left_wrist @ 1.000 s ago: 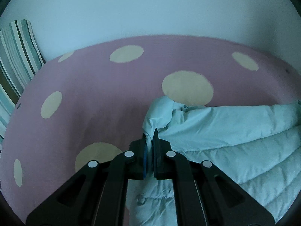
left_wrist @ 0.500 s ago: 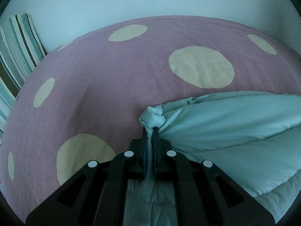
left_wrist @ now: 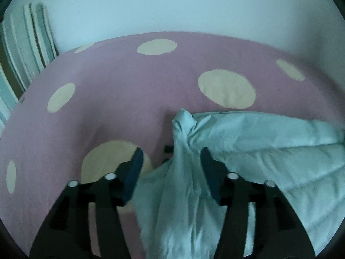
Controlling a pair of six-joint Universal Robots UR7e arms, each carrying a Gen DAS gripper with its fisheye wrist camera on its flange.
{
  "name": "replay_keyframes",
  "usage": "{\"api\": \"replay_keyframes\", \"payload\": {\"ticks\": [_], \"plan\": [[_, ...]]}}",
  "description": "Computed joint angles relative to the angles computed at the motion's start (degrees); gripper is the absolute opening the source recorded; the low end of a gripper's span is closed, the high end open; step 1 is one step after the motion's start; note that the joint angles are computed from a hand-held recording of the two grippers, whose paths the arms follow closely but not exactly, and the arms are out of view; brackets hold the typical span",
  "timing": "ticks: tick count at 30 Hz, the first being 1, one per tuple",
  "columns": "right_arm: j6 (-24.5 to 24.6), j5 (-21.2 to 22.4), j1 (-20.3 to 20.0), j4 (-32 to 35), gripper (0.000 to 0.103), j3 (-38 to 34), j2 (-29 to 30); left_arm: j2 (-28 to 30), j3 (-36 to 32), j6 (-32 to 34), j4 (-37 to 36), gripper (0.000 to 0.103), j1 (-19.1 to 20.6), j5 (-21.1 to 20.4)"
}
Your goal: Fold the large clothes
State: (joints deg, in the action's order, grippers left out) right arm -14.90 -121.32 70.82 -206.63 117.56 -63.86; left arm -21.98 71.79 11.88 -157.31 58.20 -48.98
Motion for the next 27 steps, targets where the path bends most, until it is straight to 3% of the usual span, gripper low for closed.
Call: {"api": "replay_keyframes", "payload": {"ticks": [7,12,15,17,22,24,26,27], "plan": [[0.11,0.78,1.8,-6.37,0.062,10.59,-5.57,-11.93,16.55,-4.94,-4.24,0.077,0.02,-6.69],[1.23,1.16,0.96,-11.85,0.068,17.48,-7.36,-16.8,25.84,-7.58,-7.17,0.086,0.25,-7.34],[2.99,3.53,-1.3,-11.04,0.068,19.84,-7.77,-17.2,27.25,-8.58,-6.94,0.086,0.91,-7.67],[3.89,4.04,-2.42,-11.19,0.068,20.59,-7.09,-17.17,27.27,-10.8,-5.64,0.086,1.95,-10.02],[8.43,10.62,-7.18,-10.59,0.073,21.51,-6.28,-15.75,26.39,-13.02,-6.63,0.086,3.48,-13.05],[7.02,8.19,-5.99,-12.23,0.072,20.67,-4.4,-15.04,26.33,-10.31,-7.38,0.072,3.0,-12.8],[6.15,8.25,-5.49,-12.75,0.056,20.36,-3.31,-14.78,26.34,-9.78,-7.16,0.06,2.67,-12.91],[6.56,8.3,-5.41,-12.83,0.055,20.37,-3.02,-14.71,26.31,-9.59,-6.89,0.05,2.62,-13.48]]}}
